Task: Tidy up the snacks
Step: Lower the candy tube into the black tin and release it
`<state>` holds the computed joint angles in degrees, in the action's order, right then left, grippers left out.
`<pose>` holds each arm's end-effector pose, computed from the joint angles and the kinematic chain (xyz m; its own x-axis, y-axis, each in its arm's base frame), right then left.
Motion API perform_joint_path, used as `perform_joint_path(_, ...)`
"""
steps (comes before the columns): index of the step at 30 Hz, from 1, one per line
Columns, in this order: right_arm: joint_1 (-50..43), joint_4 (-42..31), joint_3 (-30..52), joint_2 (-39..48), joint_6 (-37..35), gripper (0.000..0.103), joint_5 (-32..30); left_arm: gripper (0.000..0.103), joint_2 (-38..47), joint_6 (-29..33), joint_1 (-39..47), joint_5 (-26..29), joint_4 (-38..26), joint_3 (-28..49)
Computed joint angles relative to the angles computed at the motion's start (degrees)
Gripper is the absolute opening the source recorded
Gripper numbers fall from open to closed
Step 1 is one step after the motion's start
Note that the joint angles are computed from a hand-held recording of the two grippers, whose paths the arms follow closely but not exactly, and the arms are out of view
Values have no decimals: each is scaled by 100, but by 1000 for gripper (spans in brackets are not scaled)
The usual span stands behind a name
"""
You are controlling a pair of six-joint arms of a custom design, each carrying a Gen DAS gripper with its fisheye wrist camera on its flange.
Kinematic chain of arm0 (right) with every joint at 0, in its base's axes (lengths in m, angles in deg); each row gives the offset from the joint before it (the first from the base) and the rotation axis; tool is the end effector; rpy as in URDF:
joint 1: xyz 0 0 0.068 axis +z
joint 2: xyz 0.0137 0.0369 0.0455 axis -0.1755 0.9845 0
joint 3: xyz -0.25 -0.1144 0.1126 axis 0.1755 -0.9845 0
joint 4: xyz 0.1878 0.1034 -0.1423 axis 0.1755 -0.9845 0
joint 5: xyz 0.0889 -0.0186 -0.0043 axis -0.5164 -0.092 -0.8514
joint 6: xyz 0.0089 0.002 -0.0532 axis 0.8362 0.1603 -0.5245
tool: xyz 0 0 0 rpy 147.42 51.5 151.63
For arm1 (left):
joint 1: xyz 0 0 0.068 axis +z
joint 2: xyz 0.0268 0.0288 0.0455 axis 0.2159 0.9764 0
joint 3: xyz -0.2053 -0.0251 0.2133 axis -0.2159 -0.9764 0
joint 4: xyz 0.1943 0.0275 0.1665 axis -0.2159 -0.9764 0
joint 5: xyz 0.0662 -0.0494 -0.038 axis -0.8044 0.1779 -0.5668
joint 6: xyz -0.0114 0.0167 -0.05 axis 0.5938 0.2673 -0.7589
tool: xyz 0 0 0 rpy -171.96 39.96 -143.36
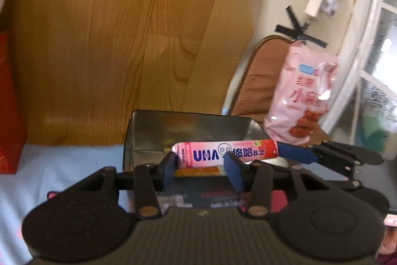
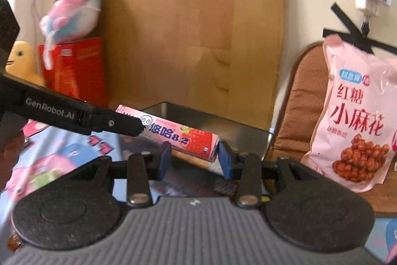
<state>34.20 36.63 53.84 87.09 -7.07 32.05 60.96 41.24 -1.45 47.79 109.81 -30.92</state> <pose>0.2295 0.1982 0.1053 -0.3987 -0.0660 -0.9147 -0.1659 0.9861 0.0012 0.3423 -0.1004 0.1337 -0.5696 0.1782 -0.8023 0.5650 0.7939 -0.2249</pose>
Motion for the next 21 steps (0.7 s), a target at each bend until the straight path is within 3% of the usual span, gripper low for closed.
perform_joint_path(3, -333, -157, 263, 253, 153, 47, -322, 41, 314, -103, -114, -259, -49, 289)
perform_joint_path(8, -460, 27, 116, 264, 615, 54, -485, 45, 281, -73, -206, -775, 296, 79)
perform_joint_path(14, 142, 231, -556, -211, 948, 54, -63, 47, -191, -87, -106, -1069, 460, -535)
perform_joint_path(21, 1574, 316, -1296, -623, 2173, 57, 899, 49, -922, -77, -50, -1241, 957, -1719)
